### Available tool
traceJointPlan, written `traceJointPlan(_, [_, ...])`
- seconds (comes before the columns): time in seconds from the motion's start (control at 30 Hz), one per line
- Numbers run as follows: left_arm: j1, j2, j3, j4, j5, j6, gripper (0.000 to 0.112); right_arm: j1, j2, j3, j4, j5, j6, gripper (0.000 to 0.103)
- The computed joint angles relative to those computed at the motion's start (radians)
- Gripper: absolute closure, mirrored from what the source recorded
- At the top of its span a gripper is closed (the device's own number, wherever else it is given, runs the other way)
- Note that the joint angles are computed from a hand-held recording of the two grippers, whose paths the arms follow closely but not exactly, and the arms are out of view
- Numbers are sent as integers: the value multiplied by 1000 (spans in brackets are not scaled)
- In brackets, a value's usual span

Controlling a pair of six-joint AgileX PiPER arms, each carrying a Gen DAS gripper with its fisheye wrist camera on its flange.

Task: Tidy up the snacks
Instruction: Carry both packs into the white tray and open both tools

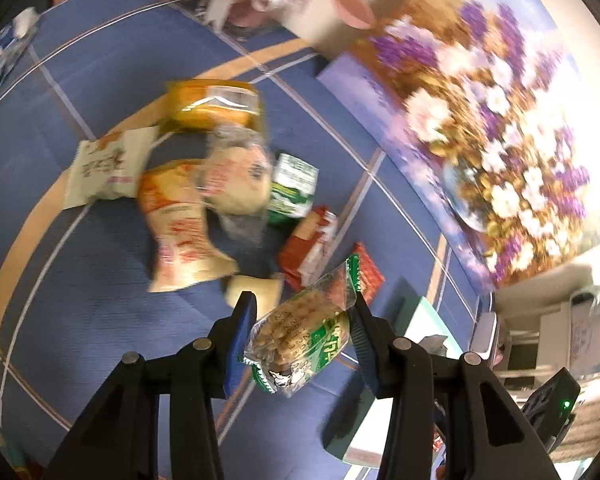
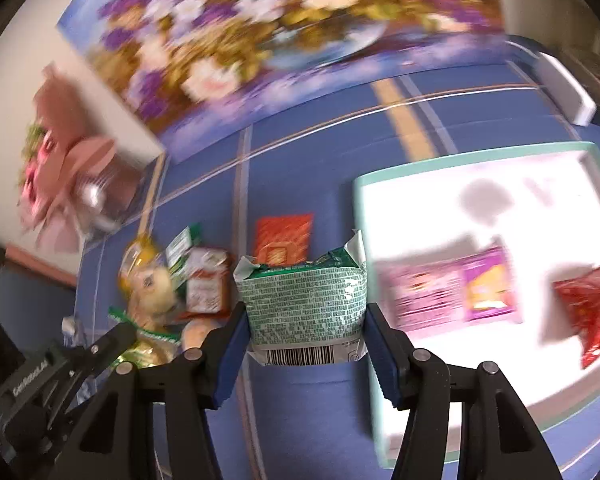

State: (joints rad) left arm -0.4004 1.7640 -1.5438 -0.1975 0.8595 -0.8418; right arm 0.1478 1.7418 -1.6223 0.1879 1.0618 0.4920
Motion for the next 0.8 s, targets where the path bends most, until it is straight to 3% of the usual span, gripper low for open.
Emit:
traceJointPlan(0.43, [-153,170,-303,7,89,95,64,-302,-87,105,-3,-4,-38,44])
traceJointPlan(0.8, [-272,405,-676,-10,292,120,64,-475,-90,97,-11,52,-97,43])
